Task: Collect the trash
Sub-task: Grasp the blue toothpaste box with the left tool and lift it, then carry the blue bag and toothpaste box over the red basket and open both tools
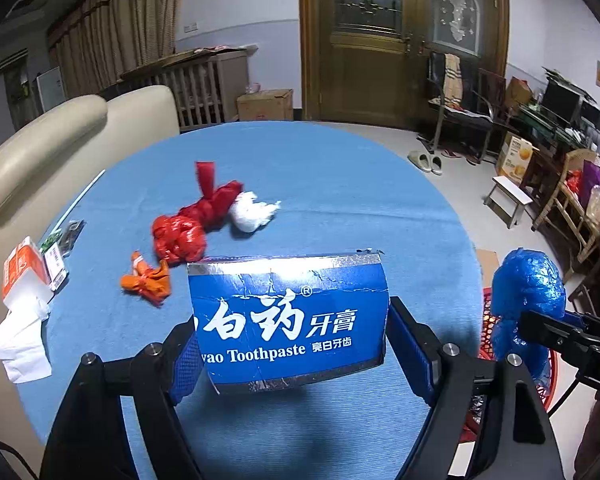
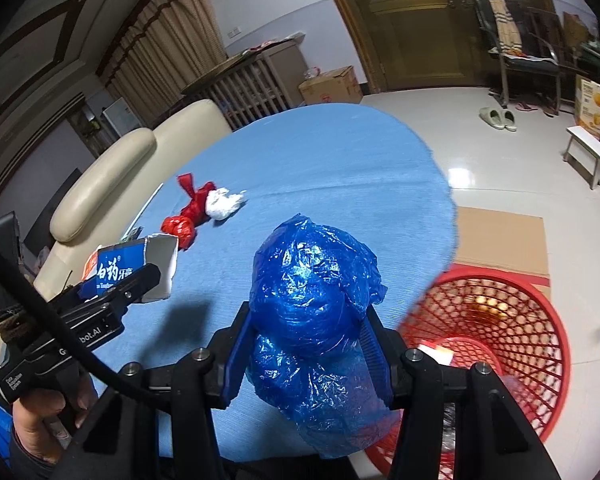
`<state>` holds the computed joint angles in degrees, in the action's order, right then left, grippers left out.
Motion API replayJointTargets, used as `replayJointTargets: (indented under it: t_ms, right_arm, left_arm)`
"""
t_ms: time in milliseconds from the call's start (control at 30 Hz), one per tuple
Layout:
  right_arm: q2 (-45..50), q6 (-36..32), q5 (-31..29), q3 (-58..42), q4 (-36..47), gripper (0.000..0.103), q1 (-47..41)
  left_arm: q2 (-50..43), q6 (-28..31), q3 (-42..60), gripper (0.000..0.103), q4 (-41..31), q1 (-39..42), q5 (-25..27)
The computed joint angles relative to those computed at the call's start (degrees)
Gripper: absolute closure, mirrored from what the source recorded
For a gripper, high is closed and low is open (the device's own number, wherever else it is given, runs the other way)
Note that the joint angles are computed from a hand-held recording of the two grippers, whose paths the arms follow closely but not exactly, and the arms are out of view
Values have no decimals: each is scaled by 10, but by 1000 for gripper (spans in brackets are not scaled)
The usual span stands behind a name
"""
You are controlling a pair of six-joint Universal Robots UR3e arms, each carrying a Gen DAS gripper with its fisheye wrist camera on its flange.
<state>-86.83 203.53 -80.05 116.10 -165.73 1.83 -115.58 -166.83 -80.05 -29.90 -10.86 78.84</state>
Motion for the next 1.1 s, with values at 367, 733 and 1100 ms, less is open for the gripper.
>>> replayJointTargets:
  t_ms: [367,733,1100]
  right_arm:
    - [-181,-31,15,150,42,49,-109]
    - [-344,-88,42,227,137,49,-230]
    - [-365,-120,70,297,137,49,-294]
  left_arm:
    - [-8,-1,19,20,-10,-43,-1]
    - [-14,3,37,20,-22,-108,-2]
    - [-36,8,64,20,-38,-151,14]
